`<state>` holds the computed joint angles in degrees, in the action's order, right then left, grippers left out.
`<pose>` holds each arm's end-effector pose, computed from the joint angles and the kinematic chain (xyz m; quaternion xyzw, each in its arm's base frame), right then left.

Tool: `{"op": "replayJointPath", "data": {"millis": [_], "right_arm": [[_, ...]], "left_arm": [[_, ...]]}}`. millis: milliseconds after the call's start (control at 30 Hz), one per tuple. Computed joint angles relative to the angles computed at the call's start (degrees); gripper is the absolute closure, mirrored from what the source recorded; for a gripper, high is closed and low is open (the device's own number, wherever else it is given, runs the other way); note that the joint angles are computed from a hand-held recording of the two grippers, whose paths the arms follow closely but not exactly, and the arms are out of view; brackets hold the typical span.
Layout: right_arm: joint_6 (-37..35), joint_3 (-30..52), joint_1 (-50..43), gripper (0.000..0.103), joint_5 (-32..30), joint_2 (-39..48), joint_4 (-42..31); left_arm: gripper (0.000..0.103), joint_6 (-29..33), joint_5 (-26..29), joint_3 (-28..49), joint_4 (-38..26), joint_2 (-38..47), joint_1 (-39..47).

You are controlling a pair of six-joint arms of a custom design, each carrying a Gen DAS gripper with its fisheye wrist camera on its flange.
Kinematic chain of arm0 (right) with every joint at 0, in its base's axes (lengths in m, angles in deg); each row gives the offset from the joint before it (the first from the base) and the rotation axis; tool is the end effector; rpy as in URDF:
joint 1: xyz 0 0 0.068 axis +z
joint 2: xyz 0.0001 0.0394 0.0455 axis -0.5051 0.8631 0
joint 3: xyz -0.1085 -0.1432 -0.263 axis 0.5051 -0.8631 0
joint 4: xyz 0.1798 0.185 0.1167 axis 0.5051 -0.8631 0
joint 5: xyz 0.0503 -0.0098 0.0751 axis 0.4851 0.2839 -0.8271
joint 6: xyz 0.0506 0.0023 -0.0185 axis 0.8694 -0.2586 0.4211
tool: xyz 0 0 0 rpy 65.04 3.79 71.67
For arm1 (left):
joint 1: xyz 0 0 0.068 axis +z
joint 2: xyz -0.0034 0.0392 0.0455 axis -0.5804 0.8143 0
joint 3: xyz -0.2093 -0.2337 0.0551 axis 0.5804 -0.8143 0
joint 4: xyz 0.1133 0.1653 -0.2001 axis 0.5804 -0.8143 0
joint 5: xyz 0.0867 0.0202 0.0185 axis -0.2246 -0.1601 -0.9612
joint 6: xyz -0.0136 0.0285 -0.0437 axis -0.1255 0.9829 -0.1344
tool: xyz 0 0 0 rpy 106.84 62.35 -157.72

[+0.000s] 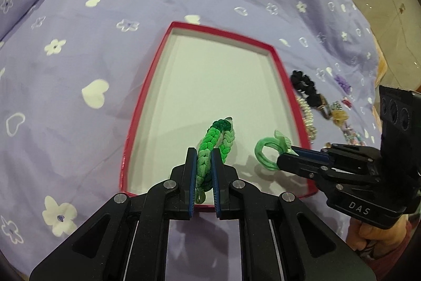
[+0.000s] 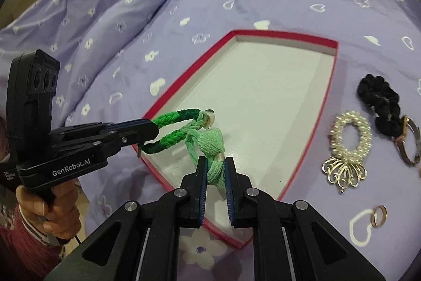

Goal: Organize jewelry
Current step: 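Carry both green items into the red tray and open both tools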

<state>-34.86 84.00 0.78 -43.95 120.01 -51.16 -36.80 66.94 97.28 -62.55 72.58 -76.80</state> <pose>0.1797 0.1105 0.2495 -0.0431 0.9471 0.1714 0.2680 0.2229 -0.2009 0.2305 0.1573 0.9363 -0.2102 0.2330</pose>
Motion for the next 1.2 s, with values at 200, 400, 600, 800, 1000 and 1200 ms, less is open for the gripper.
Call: {"op": "replayJointPath", "data": {"millis": [200,400,600,800,1000,1200], "right_arm": [[-3.65,1.73,-0.14,0.09,-1.12,5.7,-0.98],[-4.36,2.13,0.1,0.086,-0.7,7.92,-1.03],[-4.47,2.78,0.67,0.08,0.76,8.51,-1.73],[-3.95,2.17,0.56,0.065,1.3,5.64,-2.0],[-2.0,0.38,-0.74,0.057,1.49,-1.82,-3.54],[0.36,-2.69,-4.63,0.054,3.76,-13.17,-7.68]], "left_arm": [[0.094,0.62,0.3,-0.16,0.26,2.49,0.89],[0.093,0.39,-0.66,-0.03,0.26,4.08,0.75],[0.089,0.05,-1.09,0.09,-0.53,3.89,0.73],[0.07,-0.69,-2.74,0.53,-2.09,2.92,-0.1],[0.054,-1.47,-3.4,0.32,-2.4,0.14,-1.5],[0.045,-3.05,-4.09,2.67,-2.88,0.22,-4.4]]}}
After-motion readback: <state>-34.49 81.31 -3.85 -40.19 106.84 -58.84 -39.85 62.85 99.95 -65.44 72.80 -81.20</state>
